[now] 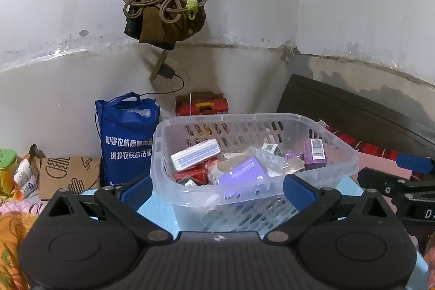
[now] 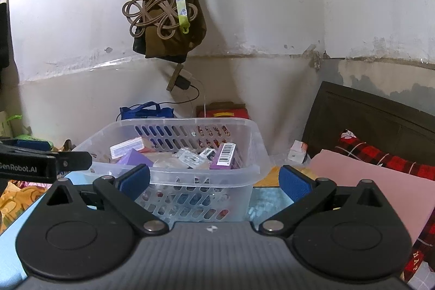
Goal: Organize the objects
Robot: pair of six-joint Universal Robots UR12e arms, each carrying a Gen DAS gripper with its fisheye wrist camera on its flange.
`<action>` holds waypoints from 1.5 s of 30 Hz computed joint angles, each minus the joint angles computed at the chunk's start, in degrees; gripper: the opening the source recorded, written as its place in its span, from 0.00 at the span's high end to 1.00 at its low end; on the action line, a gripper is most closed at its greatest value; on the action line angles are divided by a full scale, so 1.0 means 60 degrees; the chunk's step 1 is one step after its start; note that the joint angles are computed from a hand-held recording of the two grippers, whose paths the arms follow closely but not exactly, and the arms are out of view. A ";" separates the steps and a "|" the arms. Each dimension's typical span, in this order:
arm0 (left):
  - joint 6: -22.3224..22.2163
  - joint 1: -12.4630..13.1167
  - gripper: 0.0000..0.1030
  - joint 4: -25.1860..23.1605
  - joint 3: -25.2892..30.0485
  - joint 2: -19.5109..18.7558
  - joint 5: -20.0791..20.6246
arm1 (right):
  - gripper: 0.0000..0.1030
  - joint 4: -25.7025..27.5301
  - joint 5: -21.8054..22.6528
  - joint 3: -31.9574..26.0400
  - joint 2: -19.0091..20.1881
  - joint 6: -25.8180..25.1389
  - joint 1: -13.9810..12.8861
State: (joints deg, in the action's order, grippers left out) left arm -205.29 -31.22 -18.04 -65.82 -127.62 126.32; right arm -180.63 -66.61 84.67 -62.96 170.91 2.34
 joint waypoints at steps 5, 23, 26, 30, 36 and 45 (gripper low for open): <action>-0.0029 -0.0002 0.00 -0.0011 0.0023 -0.0012 -0.0093 | 0.00 -0.0069 -0.0023 0.0001 0.0009 0.0111 -0.0010; -0.0288 0.0023 0.00 -0.0173 0.0012 -0.0029 -0.0097 | 0.00 -0.0065 -0.0108 -0.0092 0.0086 0.0147 0.0007; -0.0254 0.0024 0.00 -0.0170 -0.0001 -0.0028 -0.0101 | 0.00 -0.0159 -0.0107 -0.0087 0.0100 0.0080 0.0024; -0.0349 0.0041 0.00 -0.0172 -0.0019 -0.0014 -0.0193 | 0.00 -0.0232 -0.0129 -0.0071 0.0109 0.0049 0.0040; -0.0364 0.0049 0.00 -0.0160 -0.0038 -0.0006 -0.0190 | 0.00 -0.0314 -0.0034 -0.0051 0.0109 0.0041 0.0026; -0.0397 0.0065 0.00 -0.0256 -0.0027 -0.0020 -0.0217 | 0.00 -0.0281 -0.0051 -0.0066 0.0124 0.0043 0.0018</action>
